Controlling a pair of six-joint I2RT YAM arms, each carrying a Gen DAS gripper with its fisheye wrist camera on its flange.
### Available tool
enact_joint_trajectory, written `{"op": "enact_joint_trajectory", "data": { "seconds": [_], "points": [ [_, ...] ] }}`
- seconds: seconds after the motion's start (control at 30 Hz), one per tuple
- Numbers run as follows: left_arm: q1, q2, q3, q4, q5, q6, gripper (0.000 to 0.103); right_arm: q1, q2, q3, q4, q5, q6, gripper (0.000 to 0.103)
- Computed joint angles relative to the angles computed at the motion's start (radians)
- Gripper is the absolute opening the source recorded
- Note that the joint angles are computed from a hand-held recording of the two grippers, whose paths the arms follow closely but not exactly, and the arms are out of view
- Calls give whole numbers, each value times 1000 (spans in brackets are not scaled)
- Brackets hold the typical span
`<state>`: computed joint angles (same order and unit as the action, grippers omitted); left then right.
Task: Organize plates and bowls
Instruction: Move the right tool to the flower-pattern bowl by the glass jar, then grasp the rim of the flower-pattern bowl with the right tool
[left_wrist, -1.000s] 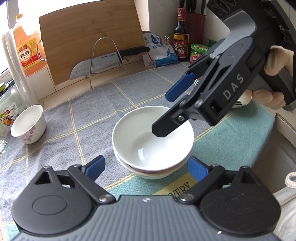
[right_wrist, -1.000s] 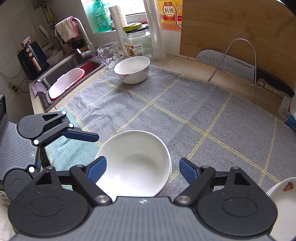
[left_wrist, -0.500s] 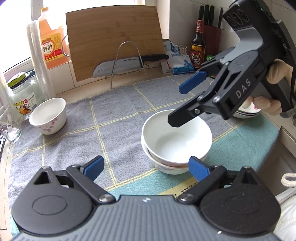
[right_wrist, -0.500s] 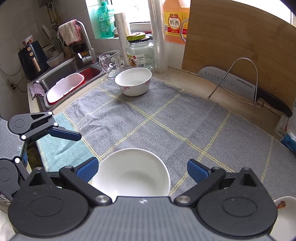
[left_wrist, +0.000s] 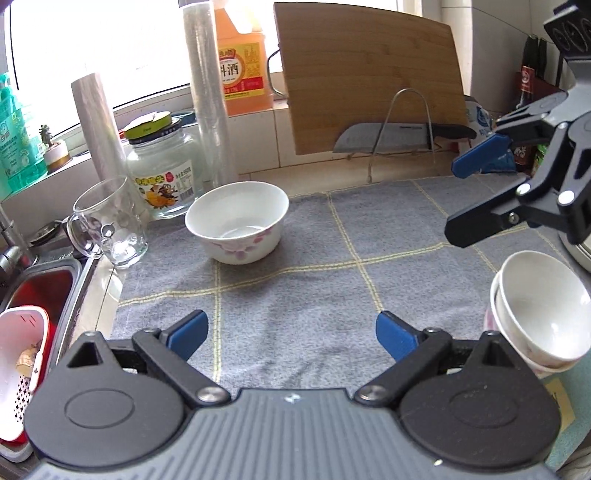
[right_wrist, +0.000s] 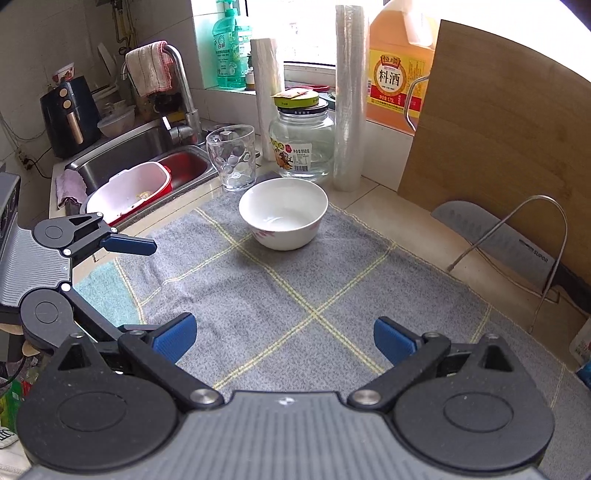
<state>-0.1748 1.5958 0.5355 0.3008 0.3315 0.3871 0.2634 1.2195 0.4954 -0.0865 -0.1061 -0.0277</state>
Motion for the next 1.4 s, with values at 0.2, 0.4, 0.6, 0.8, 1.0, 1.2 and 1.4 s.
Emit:
{"op": "enact_joint_trajectory", "data": {
  "seconds": [0.2, 0.4, 0.6, 0.8, 1.0, 1.2, 1.4],
  "points": [
    [30, 196, 112, 107, -43, 7, 97, 19, 251, 166, 75, -4, -30, 103],
    [20, 337, 204, 202, -49, -25, 97, 6, 464, 365, 58, -62, -45, 103],
    [-5, 444, 276, 285, -56, -51, 97, -2, 661, 539, 71, -91, -48, 103],
    [-13, 506, 336, 299, -26, -65, 97, -16, 811, 697, 56, -100, -18, 101],
    [-14, 547, 392, 292, 10, -45, 96, -27, 921, 832, 11, -101, -20, 98],
    [-14, 568, 428, 273, 38, -27, 94, -40, 999, 931, -33, -113, -13, 90],
    [-14, 583, 459, 254, 54, -28, 94, -42, 1035, 977, -60, -126, -25, 84]
  ]
}}
